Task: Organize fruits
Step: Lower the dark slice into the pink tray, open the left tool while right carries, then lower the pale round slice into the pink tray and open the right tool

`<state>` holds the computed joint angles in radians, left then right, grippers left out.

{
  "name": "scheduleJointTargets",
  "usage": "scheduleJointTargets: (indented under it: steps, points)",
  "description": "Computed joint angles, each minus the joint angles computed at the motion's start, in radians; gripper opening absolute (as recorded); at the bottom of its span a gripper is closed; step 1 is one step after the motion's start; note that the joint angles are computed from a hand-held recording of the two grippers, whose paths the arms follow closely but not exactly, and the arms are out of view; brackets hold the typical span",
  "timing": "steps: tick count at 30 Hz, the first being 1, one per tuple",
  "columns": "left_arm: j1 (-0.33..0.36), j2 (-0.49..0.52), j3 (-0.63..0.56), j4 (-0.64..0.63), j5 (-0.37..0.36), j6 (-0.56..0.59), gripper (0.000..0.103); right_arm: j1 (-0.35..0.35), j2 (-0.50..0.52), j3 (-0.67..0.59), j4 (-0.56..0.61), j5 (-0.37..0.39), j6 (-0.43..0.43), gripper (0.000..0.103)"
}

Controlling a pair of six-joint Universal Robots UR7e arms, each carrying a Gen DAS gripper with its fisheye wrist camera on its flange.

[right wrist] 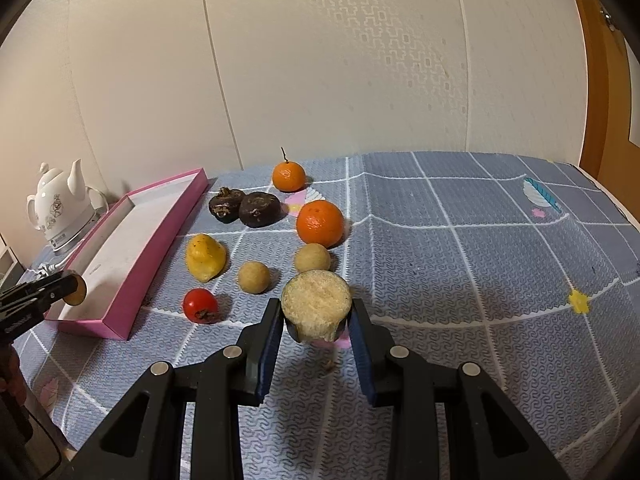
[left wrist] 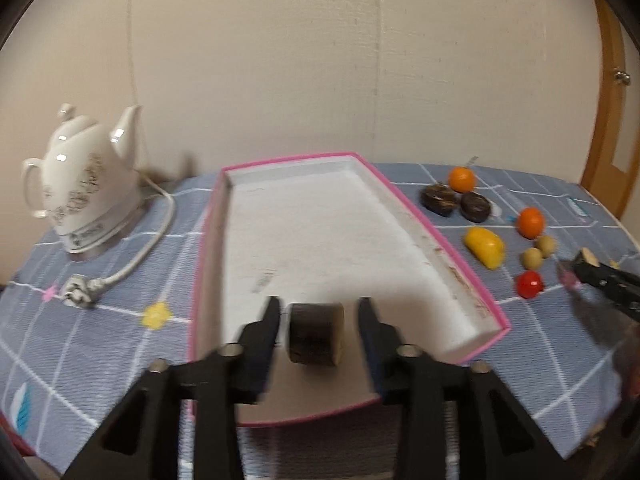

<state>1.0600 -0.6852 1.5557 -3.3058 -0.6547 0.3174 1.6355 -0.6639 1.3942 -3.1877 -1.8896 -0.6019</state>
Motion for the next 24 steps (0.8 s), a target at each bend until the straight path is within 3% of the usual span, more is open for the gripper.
scheduleJointTargets:
  steps: [1, 3, 6, 8, 13, 16, 24]
  points:
    - [-0.003, 0.007, 0.002, -0.049, 0.015, 0.033, 0.065, 0.002, 0.0, 0.002, -0.003, -0.001, -0.004, 0.033]
    - [-0.012, 0.027, 0.002, -0.178, 0.049, 0.128, 0.073, 0.007, -0.003, 0.006, -0.007, 0.0, -0.009, 0.033]
    - [-0.016, 0.034, 0.002, -0.249, 0.089, 0.171, 0.073, 0.014, -0.007, 0.01, 0.002, 0.007, -0.006, 0.033]
    - [-0.01, 0.022, 0.017, -0.247, 0.084, 0.138, 0.074, 0.021, -0.01, 0.012, 0.017, 0.019, -0.008, 0.033]
    - [-0.009, 0.01, 0.04, -0.254, 0.091, 0.068, 0.093, 0.041, -0.004, 0.011, 0.059, 0.052, -0.041, 0.033]
    - [-0.012, 0.005, 0.052, -0.269, 0.092, 0.039, 0.099, 0.051, 0.001, 0.002, 0.105, 0.079, -0.038, 0.033]
    - [-0.012, -0.022, 0.083, -0.23, 0.112, -0.091, 0.102, 0.086, 0.048, -0.058, 0.197, 0.117, -0.049, 0.034]
